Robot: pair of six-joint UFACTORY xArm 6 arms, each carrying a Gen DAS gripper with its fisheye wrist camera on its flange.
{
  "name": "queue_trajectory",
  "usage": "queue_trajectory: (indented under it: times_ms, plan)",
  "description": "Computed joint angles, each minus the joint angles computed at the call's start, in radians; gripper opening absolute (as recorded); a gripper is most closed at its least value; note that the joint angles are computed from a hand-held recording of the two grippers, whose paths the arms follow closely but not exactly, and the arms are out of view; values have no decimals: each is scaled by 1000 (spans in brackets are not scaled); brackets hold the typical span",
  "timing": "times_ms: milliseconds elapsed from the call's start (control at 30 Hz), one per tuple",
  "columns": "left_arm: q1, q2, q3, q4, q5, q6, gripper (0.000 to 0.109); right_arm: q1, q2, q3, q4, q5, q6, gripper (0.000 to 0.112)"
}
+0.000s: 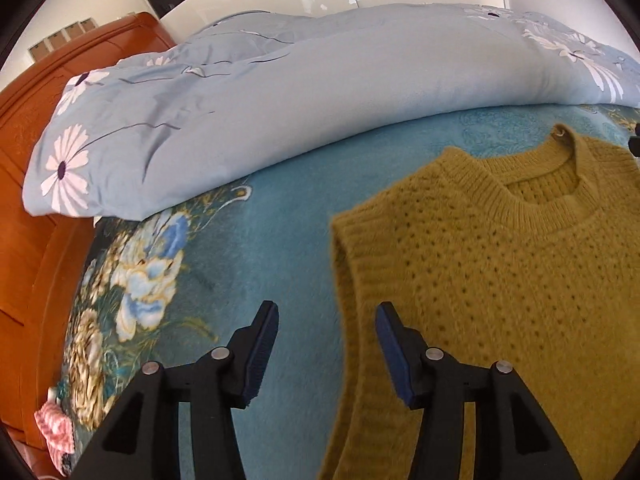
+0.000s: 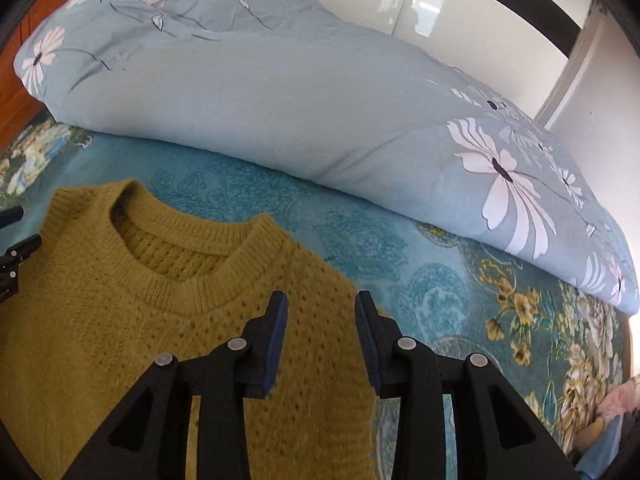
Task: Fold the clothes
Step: 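Lay the vest flat on the sheet with both grippers and release, then smooth the flat vest and move both grippers to its shoulders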
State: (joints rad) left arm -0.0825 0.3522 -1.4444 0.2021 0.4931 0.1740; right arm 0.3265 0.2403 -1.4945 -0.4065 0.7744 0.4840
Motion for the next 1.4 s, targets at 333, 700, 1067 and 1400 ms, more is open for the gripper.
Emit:
queue_trajectory:
  times_ms: [333, 700, 1067, 1400]
  plan:
    - [161, -619, 620, -664, 148, 447, 65, -5, -839, 913, 497, -105, -148, 44]
    - [283, -974, 968, -798, 339, 477, 65, 244, -1505, 1392, 543, -132, 229, 44]
    - [293, -1047, 1044, -756, 284, 436, 25, 352, -1502, 1386, 306, -115, 442, 11]
    - [436, -1025, 983, -907, 351, 689, 36, 293, -1585, 1416, 282, -83, 322, 23]
